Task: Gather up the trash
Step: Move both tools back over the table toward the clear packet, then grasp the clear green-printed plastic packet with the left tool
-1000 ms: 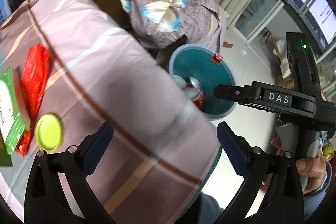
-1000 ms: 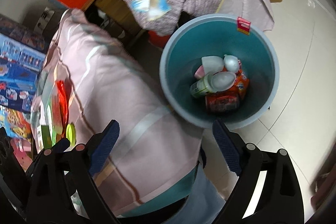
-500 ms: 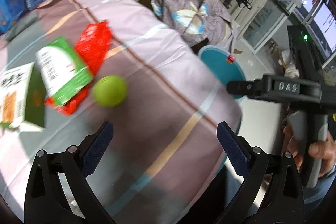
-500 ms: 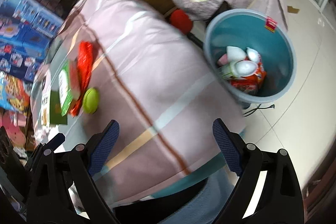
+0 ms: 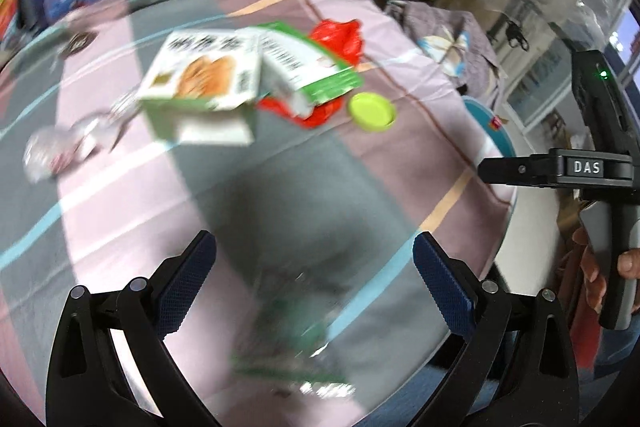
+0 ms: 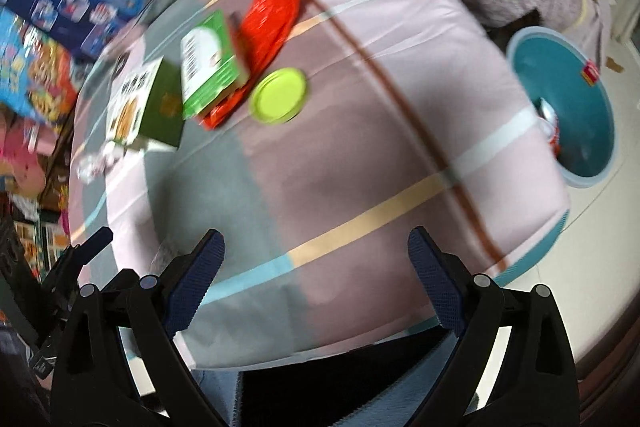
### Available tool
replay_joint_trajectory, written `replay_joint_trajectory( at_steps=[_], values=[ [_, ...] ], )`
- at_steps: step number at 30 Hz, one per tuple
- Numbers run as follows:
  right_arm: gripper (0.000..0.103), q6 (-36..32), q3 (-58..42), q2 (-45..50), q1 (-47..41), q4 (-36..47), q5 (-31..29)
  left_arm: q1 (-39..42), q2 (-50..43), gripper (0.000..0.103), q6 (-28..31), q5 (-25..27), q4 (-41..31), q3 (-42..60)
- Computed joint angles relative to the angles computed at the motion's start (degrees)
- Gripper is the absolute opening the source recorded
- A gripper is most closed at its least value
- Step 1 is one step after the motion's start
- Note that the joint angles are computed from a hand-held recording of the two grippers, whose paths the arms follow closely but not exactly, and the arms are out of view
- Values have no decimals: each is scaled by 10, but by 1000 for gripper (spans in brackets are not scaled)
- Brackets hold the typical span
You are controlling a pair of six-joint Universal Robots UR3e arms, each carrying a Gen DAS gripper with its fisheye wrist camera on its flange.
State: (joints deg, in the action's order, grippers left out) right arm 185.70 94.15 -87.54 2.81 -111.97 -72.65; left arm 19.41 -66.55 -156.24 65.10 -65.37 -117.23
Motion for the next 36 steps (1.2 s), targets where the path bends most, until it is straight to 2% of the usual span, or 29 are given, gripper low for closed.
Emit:
replay_joint_trajectory(
  at_steps=[5,9,14,18,22,23,25,26,30,36],
  values=[
    [89,14,-12,17,36,3,-3,75,87,99,69,-20,-83,-49],
    [89,16,-21,22,57,6,-12,99,133,99,113,-21,-133,-79],
    [89,19,-27,25,74,9,-22,94,136,99,115,-8,-121,-116],
    [89,21,-36,35,82,12,-27,82,107,99,95,5,-78,-131],
    [89,23,-41,45,87,11,-31,91,109,99,98,-5,-60,-141],
    [89,23,-41,48,87,11,-31,95,115,97,101,-9,-58,-144],
    [89,23,-42,52,90,10,-32,90,121,79,100,-10,-44,-149],
    [89,23,-43,54,91,9,-34,88,120,60,100,-9,-41,-150],
    [89,26,-45,59,93,7,-36,82,124,56,88,-10,-12,-161],
    [89,27,-67,80,98,7,-44,118,118,56,81,-43,-22,-139]
  ],
)
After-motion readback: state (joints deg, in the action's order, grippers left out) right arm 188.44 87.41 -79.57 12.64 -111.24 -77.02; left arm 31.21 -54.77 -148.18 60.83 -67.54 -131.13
